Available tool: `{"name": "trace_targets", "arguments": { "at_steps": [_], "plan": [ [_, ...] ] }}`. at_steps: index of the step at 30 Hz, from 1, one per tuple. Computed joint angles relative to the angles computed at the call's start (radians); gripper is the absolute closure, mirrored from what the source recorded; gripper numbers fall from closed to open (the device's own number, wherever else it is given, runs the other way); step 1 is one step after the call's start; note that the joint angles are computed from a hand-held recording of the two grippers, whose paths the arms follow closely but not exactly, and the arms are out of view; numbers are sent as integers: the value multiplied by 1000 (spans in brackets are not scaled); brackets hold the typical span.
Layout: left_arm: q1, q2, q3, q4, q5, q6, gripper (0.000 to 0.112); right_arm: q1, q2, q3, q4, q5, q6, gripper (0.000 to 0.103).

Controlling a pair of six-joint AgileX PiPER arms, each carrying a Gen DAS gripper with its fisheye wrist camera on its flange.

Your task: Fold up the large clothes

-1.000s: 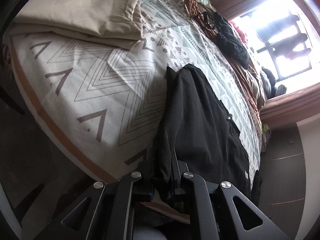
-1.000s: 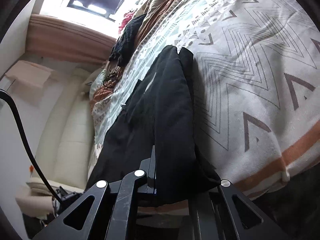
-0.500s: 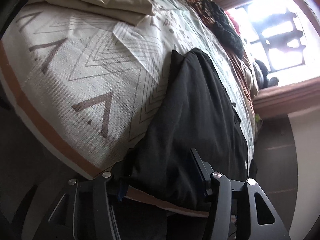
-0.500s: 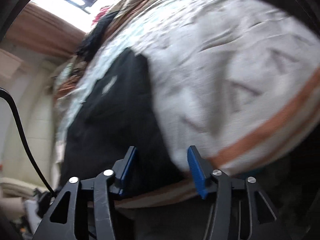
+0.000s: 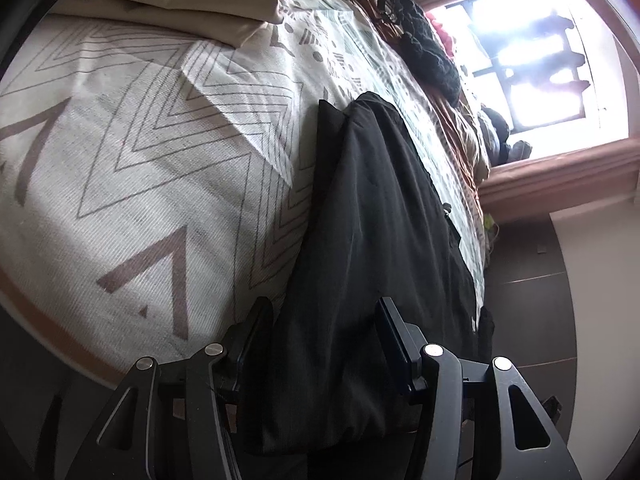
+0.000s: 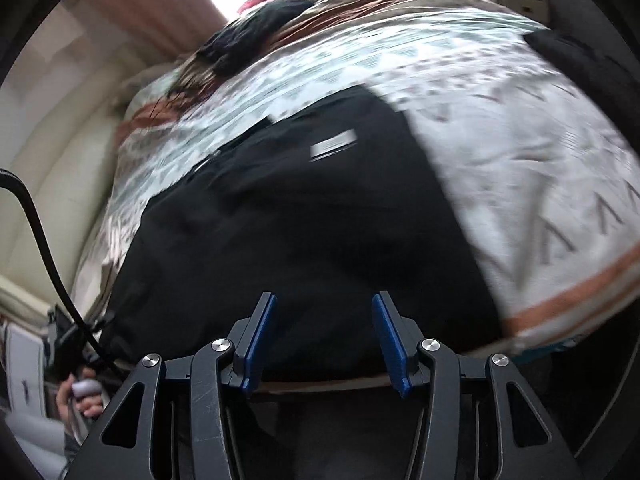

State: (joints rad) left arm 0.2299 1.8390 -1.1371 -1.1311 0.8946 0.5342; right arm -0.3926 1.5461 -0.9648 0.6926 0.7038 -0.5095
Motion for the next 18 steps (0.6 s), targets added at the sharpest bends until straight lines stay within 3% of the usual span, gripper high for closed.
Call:
{"name": "trace_targets", "arguments": {
  "at_steps": [6,12,18],
  "plan": [
    [18,-15,34,-17,29,43,58,189,51,-64,-122,-23,171,59],
    [48,-21,67,-41,53,77,62,346,123,-125,-167,-25,232,64],
    [70,-28,106,-68,54,81,75,472,263,-240,-329,-30,399,70]
  ]
}}
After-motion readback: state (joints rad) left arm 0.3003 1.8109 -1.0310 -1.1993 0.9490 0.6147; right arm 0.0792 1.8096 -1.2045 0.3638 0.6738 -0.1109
